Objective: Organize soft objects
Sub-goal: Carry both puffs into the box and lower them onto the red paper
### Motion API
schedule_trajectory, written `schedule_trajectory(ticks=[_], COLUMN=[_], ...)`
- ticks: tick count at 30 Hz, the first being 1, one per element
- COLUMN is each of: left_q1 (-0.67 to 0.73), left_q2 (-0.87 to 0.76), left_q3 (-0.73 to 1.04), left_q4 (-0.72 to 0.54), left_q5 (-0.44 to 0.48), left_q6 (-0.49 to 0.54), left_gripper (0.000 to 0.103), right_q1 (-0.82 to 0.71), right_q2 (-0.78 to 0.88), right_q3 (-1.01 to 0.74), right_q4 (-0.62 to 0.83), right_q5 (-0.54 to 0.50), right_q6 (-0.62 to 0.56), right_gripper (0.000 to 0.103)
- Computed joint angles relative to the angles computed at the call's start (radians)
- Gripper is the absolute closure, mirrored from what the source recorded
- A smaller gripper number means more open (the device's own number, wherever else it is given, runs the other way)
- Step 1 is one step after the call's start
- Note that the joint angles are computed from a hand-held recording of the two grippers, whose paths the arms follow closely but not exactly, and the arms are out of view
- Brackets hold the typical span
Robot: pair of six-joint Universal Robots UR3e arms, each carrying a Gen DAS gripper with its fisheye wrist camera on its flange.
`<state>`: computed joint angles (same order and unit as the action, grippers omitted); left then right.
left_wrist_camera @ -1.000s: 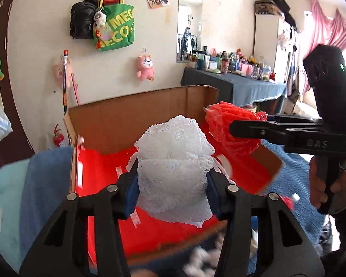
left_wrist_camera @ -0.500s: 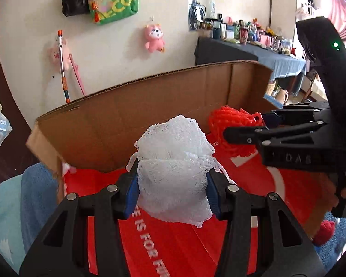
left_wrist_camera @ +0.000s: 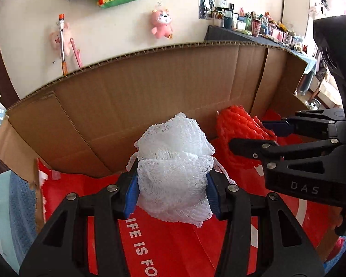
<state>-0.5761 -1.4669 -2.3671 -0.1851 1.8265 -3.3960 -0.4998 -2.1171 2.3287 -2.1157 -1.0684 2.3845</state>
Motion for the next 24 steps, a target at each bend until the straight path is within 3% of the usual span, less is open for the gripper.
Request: schedule_trajectory(ticks=[11, 24], left_q1=[-0.017, -0.015], left_q2=[-0.024, -0.014], left_q3=[0.009, 0.003], left_q4=[-0.004, 0.002], left_q5=[0.011, 0.009], left_q6=[-0.004, -0.006], left_gripper=[0.053, 0.043], right_q1=[-0.005, 0.007], right_q2=[0.064, 0.163], right_q3=[-0.068, -0.157], right_q4=[0.086, 0.090], right_q5=[-0.026, -0.023], right_q6=[0.024, 0.045], right_gripper=[0.061, 0.057])
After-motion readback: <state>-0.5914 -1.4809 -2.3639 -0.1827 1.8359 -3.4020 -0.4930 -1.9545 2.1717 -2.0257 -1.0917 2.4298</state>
